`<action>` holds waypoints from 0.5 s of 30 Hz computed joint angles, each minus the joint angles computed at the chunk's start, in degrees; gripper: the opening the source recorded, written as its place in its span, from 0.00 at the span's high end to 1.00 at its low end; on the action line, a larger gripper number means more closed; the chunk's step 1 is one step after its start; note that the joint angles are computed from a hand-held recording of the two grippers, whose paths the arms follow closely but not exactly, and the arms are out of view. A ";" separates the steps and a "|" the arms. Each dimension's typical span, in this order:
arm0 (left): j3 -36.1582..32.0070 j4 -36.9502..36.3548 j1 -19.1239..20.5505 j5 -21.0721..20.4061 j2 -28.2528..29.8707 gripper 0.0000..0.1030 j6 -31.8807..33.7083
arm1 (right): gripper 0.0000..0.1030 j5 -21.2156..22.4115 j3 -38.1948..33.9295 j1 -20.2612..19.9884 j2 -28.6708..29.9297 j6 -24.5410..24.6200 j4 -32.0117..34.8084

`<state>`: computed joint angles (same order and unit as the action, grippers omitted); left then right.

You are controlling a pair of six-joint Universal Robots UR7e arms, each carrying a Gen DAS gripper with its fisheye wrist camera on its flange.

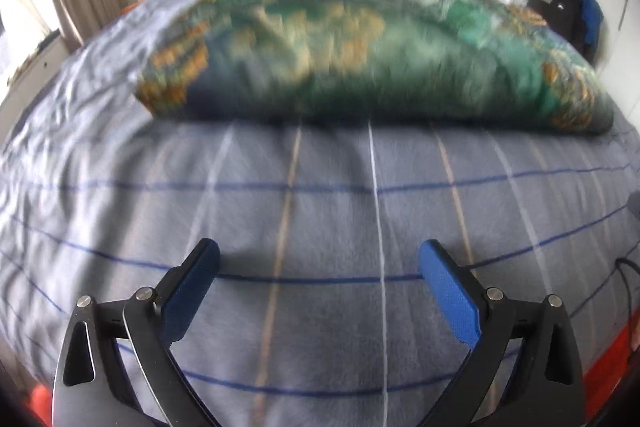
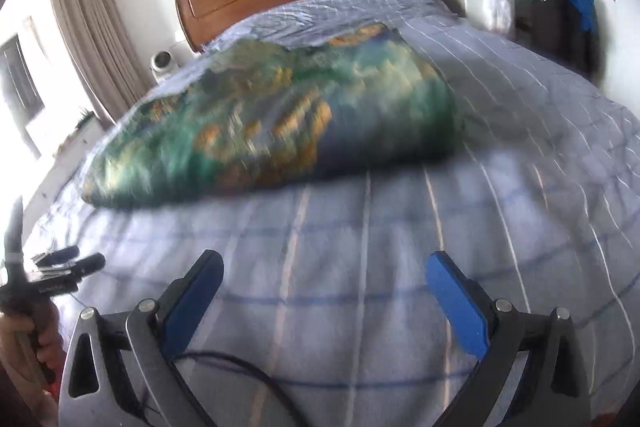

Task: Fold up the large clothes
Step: 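Open both grippers and withdraw them from the folded jacket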

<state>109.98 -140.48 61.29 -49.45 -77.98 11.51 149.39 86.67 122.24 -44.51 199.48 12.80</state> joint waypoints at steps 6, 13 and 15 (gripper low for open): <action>2.93 -8.39 1.43 -1.67 0.55 0.00 3.46 | 0.02 -0.42 4.50 -2.34 -1.34 2.03 -2.15; 5.71 -14.77 0.88 -0.16 0.78 0.00 7.16 | 0.00 2.93 2.81 -2.54 2.12 0.17 -1.97; 5.96 -15.09 0.76 0.12 0.73 0.00 7.44 | 0.00 3.12 3.39 -2.58 2.03 -0.79 -3.17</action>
